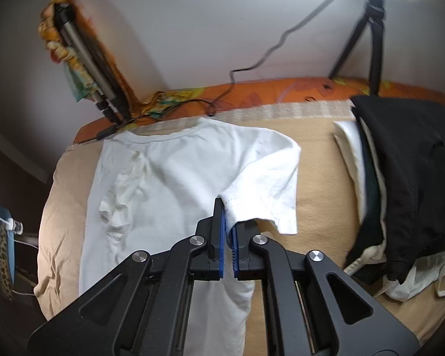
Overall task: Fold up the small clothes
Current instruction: 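Grasp the other side with both tools, fold it over the first, release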
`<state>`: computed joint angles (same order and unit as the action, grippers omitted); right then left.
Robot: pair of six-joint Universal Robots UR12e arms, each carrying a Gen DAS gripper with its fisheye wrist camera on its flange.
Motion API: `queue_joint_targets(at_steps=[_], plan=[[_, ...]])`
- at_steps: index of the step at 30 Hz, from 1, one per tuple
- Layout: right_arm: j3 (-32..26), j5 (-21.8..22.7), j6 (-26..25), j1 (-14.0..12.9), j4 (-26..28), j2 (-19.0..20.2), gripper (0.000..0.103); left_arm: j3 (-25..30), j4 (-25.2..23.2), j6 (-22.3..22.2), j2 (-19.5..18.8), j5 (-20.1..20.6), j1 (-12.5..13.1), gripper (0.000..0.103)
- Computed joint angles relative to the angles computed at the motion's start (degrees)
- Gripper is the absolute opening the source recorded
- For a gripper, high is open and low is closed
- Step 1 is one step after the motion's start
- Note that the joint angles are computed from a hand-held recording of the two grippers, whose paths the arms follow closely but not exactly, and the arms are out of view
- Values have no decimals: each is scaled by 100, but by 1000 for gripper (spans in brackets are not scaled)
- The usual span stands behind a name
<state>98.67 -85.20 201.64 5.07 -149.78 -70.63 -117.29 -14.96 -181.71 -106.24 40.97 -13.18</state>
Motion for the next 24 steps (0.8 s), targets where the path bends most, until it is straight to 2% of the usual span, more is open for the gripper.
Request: queue_joint_targets(at_steps=[7,14,17,19,21,23,24], plan=[[-614,-382,-531,455,463,387,5,-245,336,-514,45,18,274,3],[-1034,-662,-806,770,851,798,5,-341,156,-635,34,34,422,3],[-1094,-347,-818,765,942,876,5,-395,103,-614,114,217,477,8],[-1046,1,-747,708,854,847,5,-469,165,-589,215,378,524,17],[-911,483,-650,601,593,755,15,-582,398,-589,349,594,570,17],[-742,813,-523,505,235,630,37,-664,600,-538,455,802,564,17],[-656,928,-513,457,56,561,38,-678,647,-515,484,854,576,17]])
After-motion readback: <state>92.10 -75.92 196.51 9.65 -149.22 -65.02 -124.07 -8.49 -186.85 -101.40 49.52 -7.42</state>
